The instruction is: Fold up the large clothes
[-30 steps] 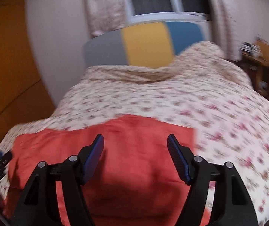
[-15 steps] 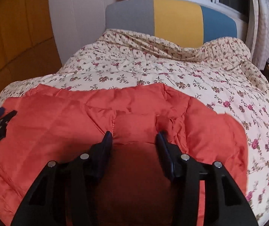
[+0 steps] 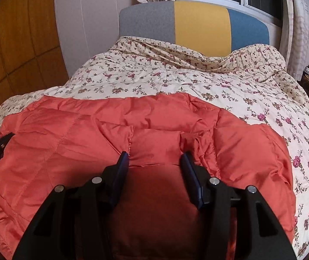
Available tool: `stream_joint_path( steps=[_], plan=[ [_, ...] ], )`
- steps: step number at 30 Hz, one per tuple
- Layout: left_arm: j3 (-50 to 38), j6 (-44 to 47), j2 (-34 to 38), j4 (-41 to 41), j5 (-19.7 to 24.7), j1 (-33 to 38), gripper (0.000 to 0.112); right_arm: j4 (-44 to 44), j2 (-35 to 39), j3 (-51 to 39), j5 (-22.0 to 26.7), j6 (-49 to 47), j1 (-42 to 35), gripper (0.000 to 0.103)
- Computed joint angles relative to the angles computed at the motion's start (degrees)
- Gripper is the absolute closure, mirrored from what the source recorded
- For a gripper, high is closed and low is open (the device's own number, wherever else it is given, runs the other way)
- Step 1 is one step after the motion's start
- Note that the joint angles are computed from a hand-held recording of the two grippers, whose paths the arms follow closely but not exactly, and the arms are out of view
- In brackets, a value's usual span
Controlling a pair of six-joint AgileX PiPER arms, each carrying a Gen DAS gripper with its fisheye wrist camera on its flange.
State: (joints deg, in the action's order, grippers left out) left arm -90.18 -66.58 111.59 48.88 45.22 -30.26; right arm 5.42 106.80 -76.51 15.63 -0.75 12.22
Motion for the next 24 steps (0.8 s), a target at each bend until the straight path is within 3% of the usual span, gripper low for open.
stream_joint_path(
  steps=[2, 5, 7, 10, 13, 17, 21, 24],
  plan=[
    [1.7, -2.9, -2.0, 1.6, 2.2, -2.1, 0.017, 2.7, -2.0, 1.9, -0.6, -2.5, -0.3, 0.043],
    [7.0, -8.6, -6.5, 6.0, 0.6, -5.4, 0.017, 7.7, -7.0, 6.7, -2.0, -6.6, -0.9, 0.043],
    [7.8, -9.2, -6.8, 7.9, 1.8, -7.2, 0.017, 5.8, -9.4, 9.1, -1.6, -4.3, -1.0, 0.043],
    [5.5, -5.7, -3.6, 6.8, 3.8, -7.9, 0.016, 3.3, -8.8, 9.3, 0.6, -1.6, -1.6, 0.042],
    [4.5, -2.9, -1.4, 2.1, 1.2, -5.3, 0.013, 7.6, -6.6, 8.4, 1.8, -5.6, -2.4, 0.039],
    [3.3, 0.6, 0.0, -2.2, -0.1, -3.7, 0.012, -2.0, -5.4, 7.3, 2.4, 3.4, -0.6, 0.037],
    [4.4, 0.5, -1.6, -2.5, 0.2, -4.1, 0.012, 10.0, -8.2, 8.4, 5.0, -6.5, -3.2, 0.033],
    [9.0, -3.7, -5.7, 1.4, 1.9, -6.6, 0.012, 22.8, -15.1, 13.2, 9.2, -17.3, -7.6, 0.032]
  ],
)
